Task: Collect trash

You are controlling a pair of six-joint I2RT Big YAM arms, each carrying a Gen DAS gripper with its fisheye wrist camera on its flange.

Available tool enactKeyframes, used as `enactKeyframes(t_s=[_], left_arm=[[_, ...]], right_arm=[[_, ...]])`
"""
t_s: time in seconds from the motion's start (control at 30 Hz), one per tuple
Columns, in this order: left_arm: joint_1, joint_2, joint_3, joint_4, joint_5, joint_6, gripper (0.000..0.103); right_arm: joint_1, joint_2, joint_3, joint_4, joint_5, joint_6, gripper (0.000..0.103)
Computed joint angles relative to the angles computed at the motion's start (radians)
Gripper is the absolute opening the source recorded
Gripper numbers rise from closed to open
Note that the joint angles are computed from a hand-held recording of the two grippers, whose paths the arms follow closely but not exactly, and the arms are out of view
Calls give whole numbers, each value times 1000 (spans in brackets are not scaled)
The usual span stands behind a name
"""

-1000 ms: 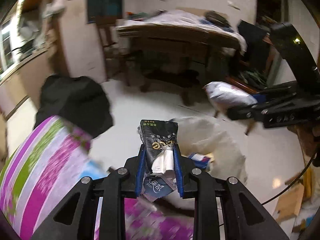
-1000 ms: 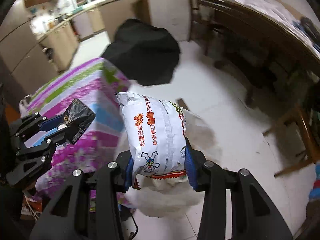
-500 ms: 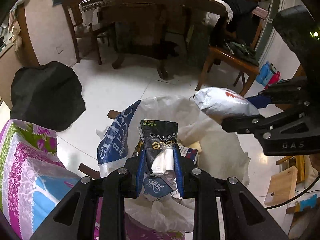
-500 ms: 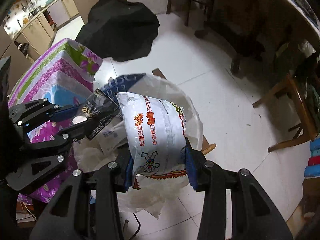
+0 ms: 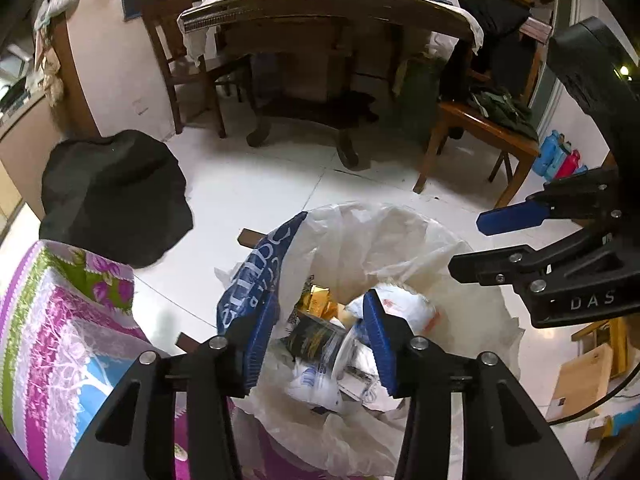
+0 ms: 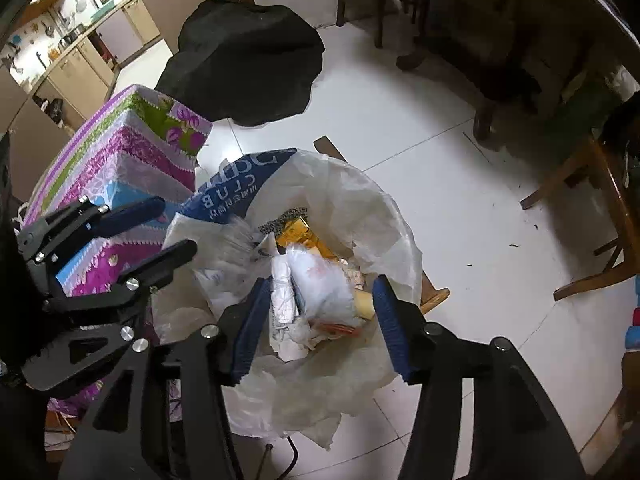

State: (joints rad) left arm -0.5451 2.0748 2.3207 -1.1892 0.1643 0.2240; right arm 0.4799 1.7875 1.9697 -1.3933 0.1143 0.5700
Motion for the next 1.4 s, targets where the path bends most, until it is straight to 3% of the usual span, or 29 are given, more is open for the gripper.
enactKeyframes(t_s=[0.23,0.5,0.57,0.63,0.7,0.83,0.9,0.97,1.03,1.1,1.2,1.3,1.4], left_arm=[[-1,-64,-99,66,-34,-15,47],[-6,-271,-389,272,-123,-40,48],[-9,-335,-474,339,-154,-44,57],[-16,-412,-577,433,-211,-37,71],[-20,-488,-671,514,-244,-34,82],[-25,-602,-777,589,-272,-71,98],[-28,-655,-822,623,-282,-88,98],[-38,-717,-875,657,-310,-104,98],[-46,-759,-902,642,-328,-129,98],[-50,-802,-927,614,-314,-159,98],[-68,-881,-998,629,-318,-177,98],[-94,-969,-1080,657,-324,-166,98],[-117,-1042,-1145,663,-331,-174,98]], right_arm=[[13,-2,0,-30,29,-2,51],[57,-80,-101,17,101,18,51],[86,-130,-161,65,158,35,55],[116,-182,-221,120,218,57,71],[153,-234,-280,164,276,105,79],[214,-337,-385,255,364,223,96],[251,-384,-426,288,423,282,97],[298,-409,-434,251,521,361,97],[341,-414,-425,195,610,422,97],[412,-407,-400,78,764,533,97],[501,-374,-356,-119,919,701,97],[558,-368,-357,-182,971,788,98],[595,-358,-351,-206,959,832,97]])
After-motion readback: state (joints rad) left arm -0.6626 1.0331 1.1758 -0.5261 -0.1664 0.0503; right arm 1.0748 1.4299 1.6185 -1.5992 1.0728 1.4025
